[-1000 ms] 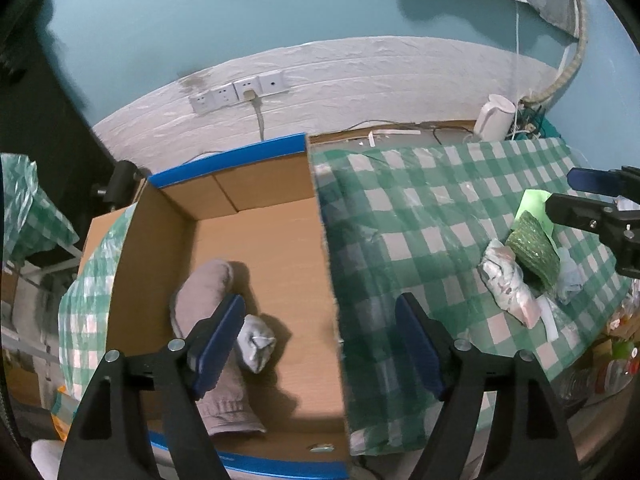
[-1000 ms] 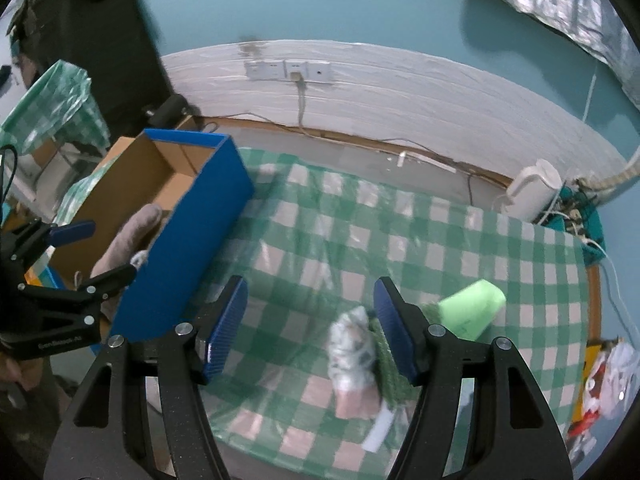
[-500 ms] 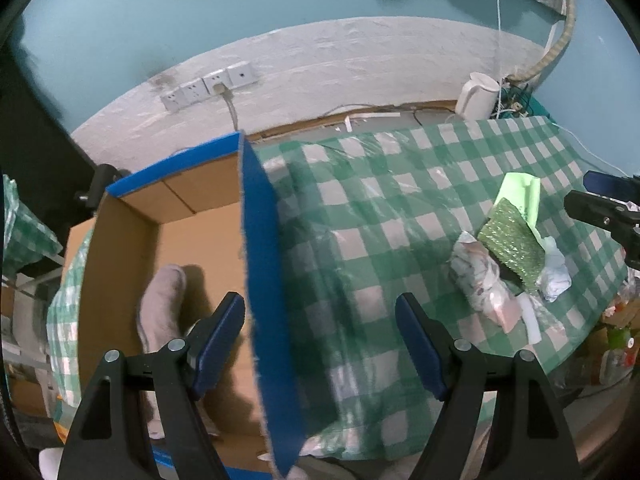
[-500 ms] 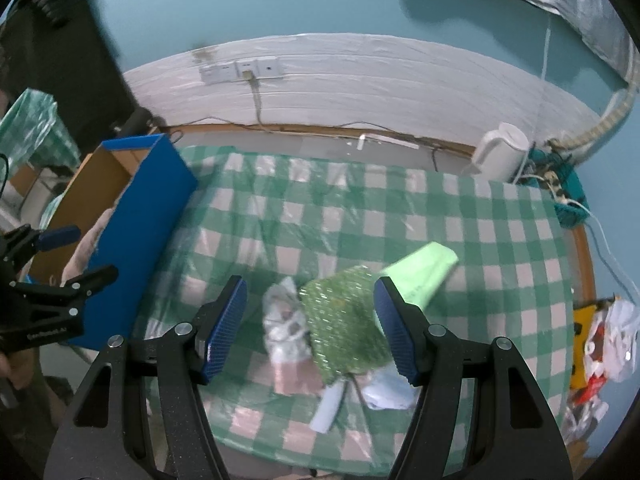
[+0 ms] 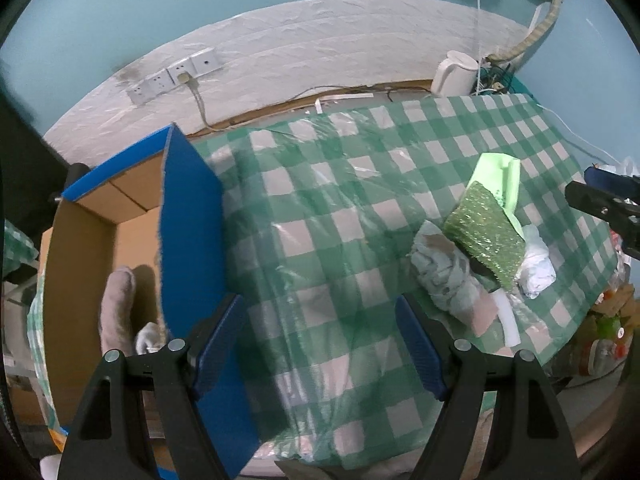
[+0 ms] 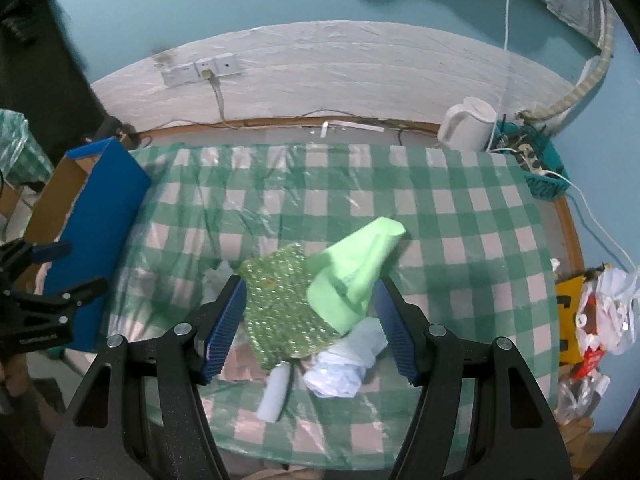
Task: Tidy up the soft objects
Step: 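Move both tools back over the table toward the white plastic bags, then grasp the crumpled white bag with the left gripper while the right grasps another white bag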
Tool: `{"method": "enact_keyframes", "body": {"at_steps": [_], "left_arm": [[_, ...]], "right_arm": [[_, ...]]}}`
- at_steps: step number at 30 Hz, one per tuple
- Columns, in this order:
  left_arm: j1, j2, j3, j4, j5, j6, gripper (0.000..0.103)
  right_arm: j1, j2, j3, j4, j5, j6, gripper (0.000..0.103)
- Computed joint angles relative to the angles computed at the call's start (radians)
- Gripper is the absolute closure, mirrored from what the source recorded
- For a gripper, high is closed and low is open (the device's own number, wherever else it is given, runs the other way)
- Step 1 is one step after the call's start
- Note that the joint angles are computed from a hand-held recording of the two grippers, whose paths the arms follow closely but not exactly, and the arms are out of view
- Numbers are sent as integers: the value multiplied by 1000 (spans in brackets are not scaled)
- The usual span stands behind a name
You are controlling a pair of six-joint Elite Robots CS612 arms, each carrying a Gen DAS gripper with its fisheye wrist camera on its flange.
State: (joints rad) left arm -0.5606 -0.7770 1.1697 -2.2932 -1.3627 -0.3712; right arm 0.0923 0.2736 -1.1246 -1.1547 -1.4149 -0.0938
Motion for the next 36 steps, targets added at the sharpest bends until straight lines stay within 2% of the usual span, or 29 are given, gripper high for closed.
{"method": "enact_keyframes", "body": {"at_steps": [5,16,22,27,36], "left_arm": [[-2,15,-22,19,-39,3,24],[-18,61,-84,85,-49,6,24],[-24,91,-121,109,-56,-9,24],[-19,110,-147,121,-99,-39,24],[-22,150,-208,167,-122,-57,24]], "right_arm": [[-6,10,1,24,-17,10,36],[-12,35,-5,82,-67,22,36],[-12,44,-5,109,-86,25,36],[-10,54,-10,130,-97,19,36],[-10,66,-11,173,-111,-6,36]]}}
